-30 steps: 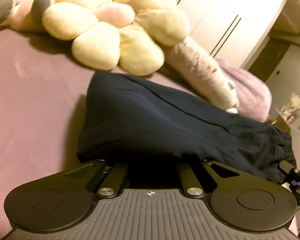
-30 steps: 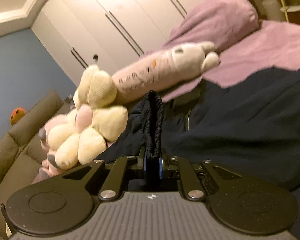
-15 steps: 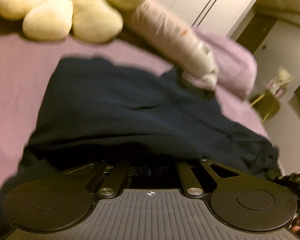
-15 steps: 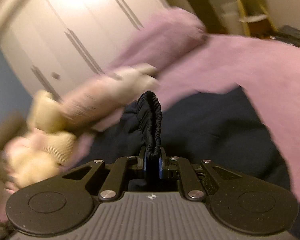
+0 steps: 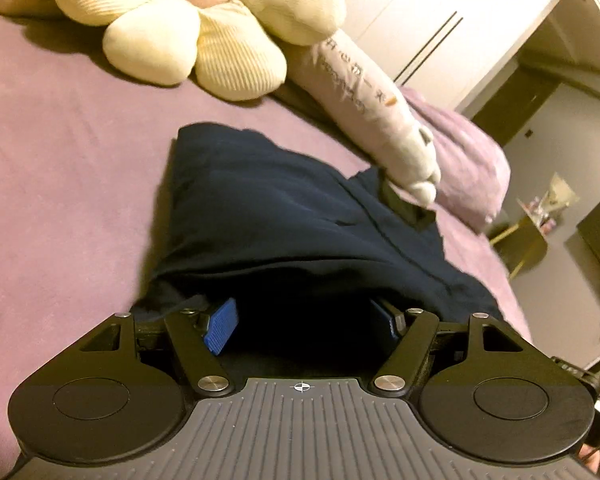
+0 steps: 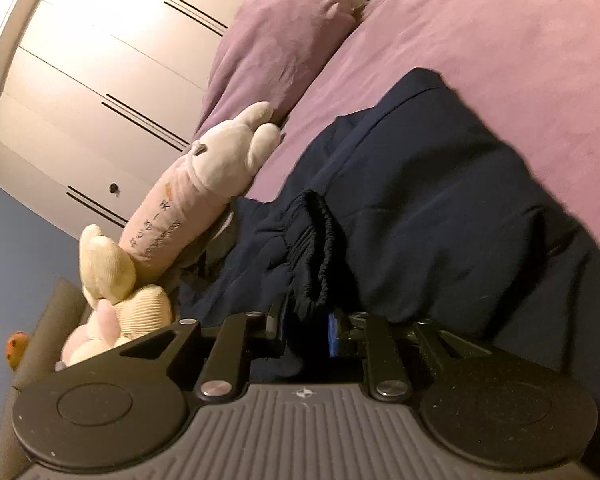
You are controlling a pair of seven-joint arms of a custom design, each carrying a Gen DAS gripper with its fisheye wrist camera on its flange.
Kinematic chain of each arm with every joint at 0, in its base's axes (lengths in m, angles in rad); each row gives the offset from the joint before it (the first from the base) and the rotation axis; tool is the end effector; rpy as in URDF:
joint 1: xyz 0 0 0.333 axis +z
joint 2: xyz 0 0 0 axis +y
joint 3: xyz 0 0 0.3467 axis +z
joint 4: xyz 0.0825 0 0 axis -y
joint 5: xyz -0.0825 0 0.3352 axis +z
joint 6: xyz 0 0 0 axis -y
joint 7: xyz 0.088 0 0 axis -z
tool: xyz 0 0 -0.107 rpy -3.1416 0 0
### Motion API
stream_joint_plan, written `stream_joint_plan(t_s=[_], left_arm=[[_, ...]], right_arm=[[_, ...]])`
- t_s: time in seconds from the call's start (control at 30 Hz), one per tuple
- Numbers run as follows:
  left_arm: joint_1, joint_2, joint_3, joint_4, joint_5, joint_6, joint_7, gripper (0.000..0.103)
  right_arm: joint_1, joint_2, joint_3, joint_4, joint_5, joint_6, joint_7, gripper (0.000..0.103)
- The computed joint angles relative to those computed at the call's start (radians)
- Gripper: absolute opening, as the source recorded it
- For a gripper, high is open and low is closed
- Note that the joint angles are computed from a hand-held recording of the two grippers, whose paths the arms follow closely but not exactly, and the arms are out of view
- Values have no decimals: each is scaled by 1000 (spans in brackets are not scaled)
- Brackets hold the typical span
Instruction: Fold large clothes
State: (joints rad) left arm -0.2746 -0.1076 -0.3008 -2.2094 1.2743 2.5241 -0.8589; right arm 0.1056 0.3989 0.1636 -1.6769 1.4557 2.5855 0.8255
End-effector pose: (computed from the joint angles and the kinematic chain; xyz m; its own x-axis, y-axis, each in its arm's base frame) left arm 0.4092 -0.2826 0.5177 0.4843 -0.6773 0.5539 -0.2874 -0.7211 -0.6305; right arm 0.6495 0.1428 0.4676 0.1500 -0.5888 -0.7943 -0.8199 0.3749 -0.4328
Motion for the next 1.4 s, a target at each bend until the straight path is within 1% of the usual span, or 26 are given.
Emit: stream_joint_plan(t_s=[0.07, 0.13, 0.23, 0.33, 0.4, 0.43, 0.47, 0.5, 0.57, 0.6, 0.63, 0.7, 0.73, 0.8, 0.9, 0.97, 1.0, 1.03, 1.1, 1.17, 1.2, 1.23, 1.3, 1.33, 1.37, 1.4], left_arm=[[-7, -5, -8, 9, -21, -42, 47, 73], [-14, -8, -13, 18, -45, -74, 95, 73], [-20, -9, -14, 29, -78, -85, 147, 74], [-29, -3, -20, 44, -121, -115, 230, 75], [-36, 8, -26, 60, -143, -153, 277, 75], [-39, 9, -25, 63, -147, -158, 282, 75], [-39, 7, -23, 62, -148, -152, 280, 76], [-39, 6, -19, 60, -146, -143, 280, 77], [-38, 10, -18, 69, -148, -151, 301, 79], [-37, 16, -17, 78, -148, -159, 315, 79], [-36, 24, -15, 88, -145, -161, 324, 79], [-34, 50, -8, 120, -137, -159, 331, 80], [-34, 68, -4, 138, -128, -152, 336, 85], [-39, 111, 5, 182, -131, -154, 354, 87], [-60, 156, 17, 228, -145, -184, 385, 91], [-75, 168, 24, 241, -158, -206, 415, 91], [-81, 170, 27, 245, -164, -217, 429, 91], [-86, 170, 29, 250, -167, -226, 441, 91], [-95, 169, 33, 255, -159, -243, 446, 91], [-96, 169, 37, 260, -165, -252, 449, 91], [-96, 172, 39, 262, -175, -255, 452, 91], [-94, 178, 41, 267, -197, -258, 465, 91], [-90, 192, 44, 281, -267, -265, 529, 91], [-92, 191, 45, 279, -285, -271, 546, 91], [-94, 182, 46, 269, -280, -273, 540, 90], [-97, 173, 46, 261, -271, -280, 527, 90]], right_arm=[[10, -4, -3, 1, -28, 8, 6, 20], [34, -16, -12, 1, -95, 52, 14, 12], [33, -66, 8, -22, -21, 145, -123, 11], [55, -84, -4, -21, 19, 253, -223, 11], [98, -60, -37, -20, -140, 338, -144, 12], [138, -39, -89, -20, -296, 330, -15, 17], [143, -20, -116, -16, -394, 283, 62, 18], [122, -15, -108, -13, -421, 241, 83, 19], [29, -37, -29, -24, -322, 203, -13, 32], [-6, -54, -2, -36, -259, 198, -67, 45], [-26, -74, 11, -54, -195, 212, -120, 52], [-39, -108, 15, -84, -85, 236, -227, 52], [-37, -117, 7, -88, -60, 227, -240, 52], [-17, -110, -18, -78, -113, 184, -177, 52], [50, -66, -55, -48, -333, 216, -6, 51], [61, -43, -48, -38, -398, 244, 39, 35], [46, -38, -27, -32, -393, 240, 25, 19], [25, -42, -1, -34, -360, 234, -12, 14], [-30, -70, 62, -53, -178, 244, -182, 11], [-44, -91, 61, -67, -42, 247, -260, 11], [-32, -91, 49, -70, -19, 271, -268, 11], [-12, -85, 38, -76, -55, 321, -249, 11], [66, -63, -37, -99, -268, 377, -98, 16], [65, -61, -38, -106, -312, 372, -83, 20], [53, -69, -23, -111, -311, 390, -97, 27], [55, -79, -14, -118, -310, 439, -92, 47]])
